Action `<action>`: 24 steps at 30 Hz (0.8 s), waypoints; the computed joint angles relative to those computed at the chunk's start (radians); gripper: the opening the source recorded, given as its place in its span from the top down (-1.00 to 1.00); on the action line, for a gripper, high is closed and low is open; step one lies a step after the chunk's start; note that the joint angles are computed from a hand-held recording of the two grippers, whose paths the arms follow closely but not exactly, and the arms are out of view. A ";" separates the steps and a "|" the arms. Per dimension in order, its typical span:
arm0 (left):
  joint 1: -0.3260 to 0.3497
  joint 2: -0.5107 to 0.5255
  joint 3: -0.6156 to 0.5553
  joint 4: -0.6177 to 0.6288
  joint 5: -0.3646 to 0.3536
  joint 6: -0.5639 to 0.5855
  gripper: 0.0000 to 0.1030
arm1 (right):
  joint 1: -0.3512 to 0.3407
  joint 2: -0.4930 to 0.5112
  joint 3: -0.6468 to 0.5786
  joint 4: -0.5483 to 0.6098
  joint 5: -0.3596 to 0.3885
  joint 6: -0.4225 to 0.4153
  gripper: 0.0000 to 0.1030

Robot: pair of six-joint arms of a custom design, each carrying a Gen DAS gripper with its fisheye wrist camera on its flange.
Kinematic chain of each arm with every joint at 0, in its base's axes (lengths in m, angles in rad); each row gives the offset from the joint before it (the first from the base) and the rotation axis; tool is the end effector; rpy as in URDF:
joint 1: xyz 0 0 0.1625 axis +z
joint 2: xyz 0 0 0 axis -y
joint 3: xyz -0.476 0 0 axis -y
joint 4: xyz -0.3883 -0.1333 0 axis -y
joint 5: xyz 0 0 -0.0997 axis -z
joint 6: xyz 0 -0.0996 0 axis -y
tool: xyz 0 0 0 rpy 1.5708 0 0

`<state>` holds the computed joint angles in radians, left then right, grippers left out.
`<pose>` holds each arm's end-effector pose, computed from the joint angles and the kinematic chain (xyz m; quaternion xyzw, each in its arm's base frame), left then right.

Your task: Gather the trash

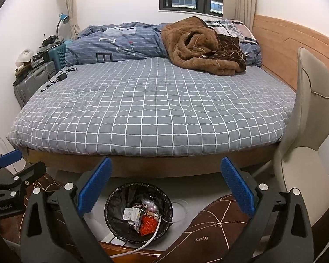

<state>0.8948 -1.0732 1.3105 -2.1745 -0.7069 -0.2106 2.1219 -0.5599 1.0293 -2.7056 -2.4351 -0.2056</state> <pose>-0.2880 -0.6931 0.4648 0.1317 0.8865 -0.3260 0.3009 0.5035 -0.7093 0.2503 0.1899 -0.8481 0.3602 0.3390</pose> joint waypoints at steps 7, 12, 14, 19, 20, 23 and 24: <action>-0.009 -0.005 0.008 -0.014 0.013 0.004 -0.89 | 0.007 0.002 -0.006 0.006 -0.003 0.006 -0.85; -0.010 -0.004 0.005 -0.008 0.015 0.003 -0.89 | 0.008 0.000 -0.008 0.012 -0.003 0.015 -0.85; -0.011 -0.004 0.005 -0.004 0.015 0.002 -0.89 | 0.009 -0.003 -0.004 0.015 -0.001 0.022 -0.85; -0.010 -0.004 0.003 -0.004 0.009 0.002 -0.89 | 0.009 -0.006 -0.002 0.018 0.004 0.020 -0.85; -0.009 -0.004 0.003 -0.005 0.005 0.002 -0.89 | 0.009 -0.006 -0.001 0.019 0.005 0.021 -0.85; -0.010 -0.003 0.002 -0.007 0.013 -0.003 -0.89 | 0.010 -0.009 0.000 0.027 0.010 0.025 -0.85; -0.010 -0.004 0.003 -0.005 0.015 -0.005 -0.89 | 0.010 -0.010 0.002 0.027 0.013 0.025 -0.85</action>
